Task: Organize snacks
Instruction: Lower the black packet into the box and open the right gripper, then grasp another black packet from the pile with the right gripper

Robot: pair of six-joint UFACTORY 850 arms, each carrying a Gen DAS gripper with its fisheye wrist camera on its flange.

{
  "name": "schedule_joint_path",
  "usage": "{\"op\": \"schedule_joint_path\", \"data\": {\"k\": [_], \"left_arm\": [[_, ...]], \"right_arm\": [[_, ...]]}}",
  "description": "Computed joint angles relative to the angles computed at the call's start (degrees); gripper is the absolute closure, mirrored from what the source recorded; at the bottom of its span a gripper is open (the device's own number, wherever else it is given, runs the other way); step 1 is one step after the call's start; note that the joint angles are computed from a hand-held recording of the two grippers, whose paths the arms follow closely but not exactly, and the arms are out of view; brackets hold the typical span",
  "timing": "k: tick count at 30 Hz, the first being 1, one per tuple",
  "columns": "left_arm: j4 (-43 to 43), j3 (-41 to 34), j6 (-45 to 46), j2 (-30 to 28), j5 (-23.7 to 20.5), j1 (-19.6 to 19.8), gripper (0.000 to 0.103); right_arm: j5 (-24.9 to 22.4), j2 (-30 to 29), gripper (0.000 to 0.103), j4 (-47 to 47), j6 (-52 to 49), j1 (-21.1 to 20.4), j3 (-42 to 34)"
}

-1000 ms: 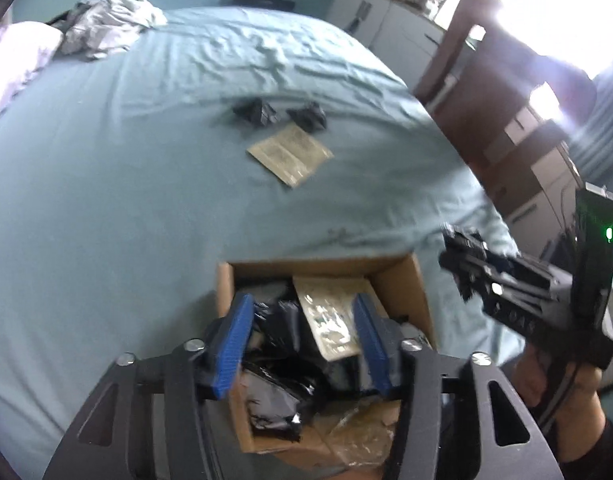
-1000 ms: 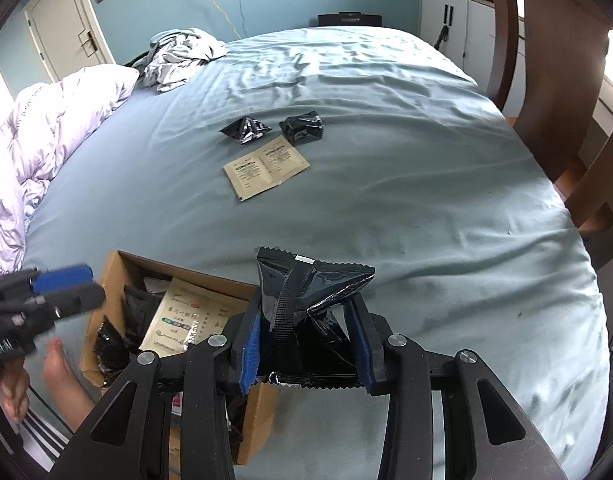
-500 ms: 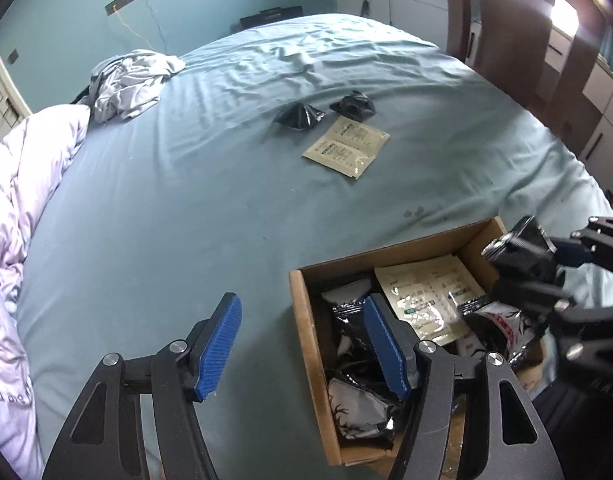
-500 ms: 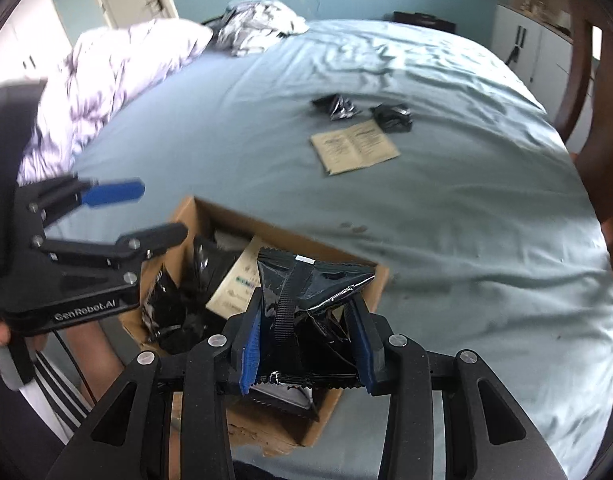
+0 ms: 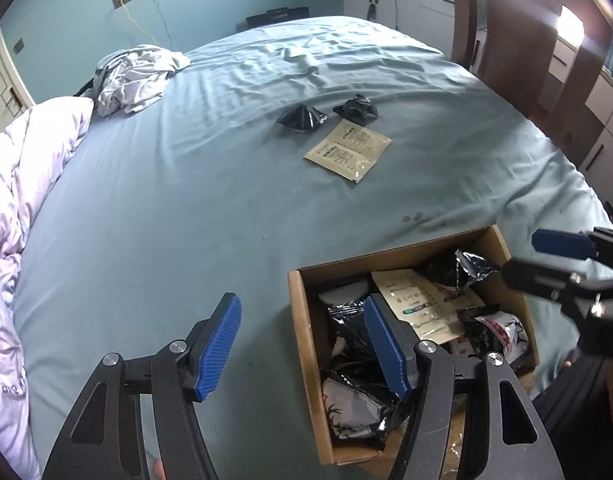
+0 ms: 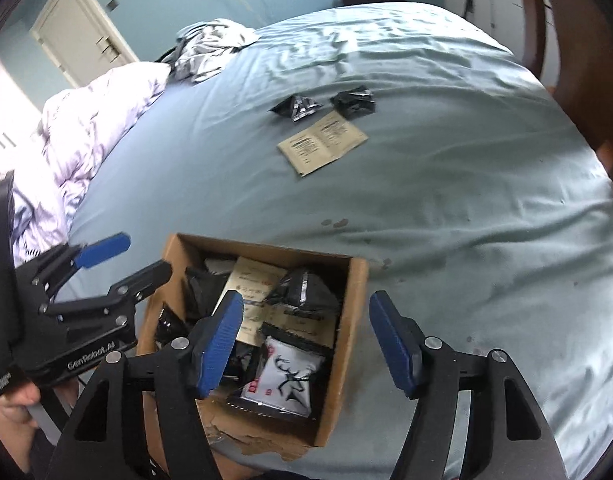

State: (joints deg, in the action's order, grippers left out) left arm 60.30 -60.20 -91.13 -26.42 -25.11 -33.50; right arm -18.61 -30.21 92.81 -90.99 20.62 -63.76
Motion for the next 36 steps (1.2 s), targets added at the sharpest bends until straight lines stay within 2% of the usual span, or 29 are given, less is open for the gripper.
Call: {"op": "schedule_joint_path", "data": {"k": [8, 11, 13, 20, 26, 30, 32, 36], "left_arm": [[1.2, -0.2, -1.0, 0.2, -0.1, 0.1, 0.036], [2.8, 0.2, -3.1, 0.7, 0.3, 0.2, 0.033], [2.9, 0.2, -3.3, 0.8, 0.5, 0.3, 0.033], [-0.5, -0.7, -0.5, 0.0, 2.1, 1.4, 0.029], [-3.7, -1.5, 2.4, -0.8, 3.0, 2.1, 0.025], [-1.7, -0.8, -1.7, 0.0, 4.1, 2.4, 0.025], [-0.2, -0.4, -3.5, 0.6, 5.0, 2.6, 0.025], [2.2, -0.3, -5.7, 0.8, 5.2, 2.6, 0.022]], "right_arm": [[-0.9, 2.2, 0.038, 14.9, -11.6, -1.5, 2.7], [-3.1, 3.1, 0.038, 24.3, -19.5, -2.4, 3.7], [-4.2, 2.6, 0.038, 26.0, -20.5, -3.0, 3.2], [-5.2, -3.7, 0.038, 11.9, -2.7, -4.6, -5.6], [-2.5, -10.5, 0.038, -3.9, 13.3, -3.4, -16.5], [-4.3, -15.4, 0.038, -16.7, 24.9, -2.4, -24.7], [-3.3, -17.6, 0.038, -22.0, 28.3, -1.6, -28.5], [0.9, -23.4, 0.038, -38.8, 37.4, 1.3, -37.4]]}}
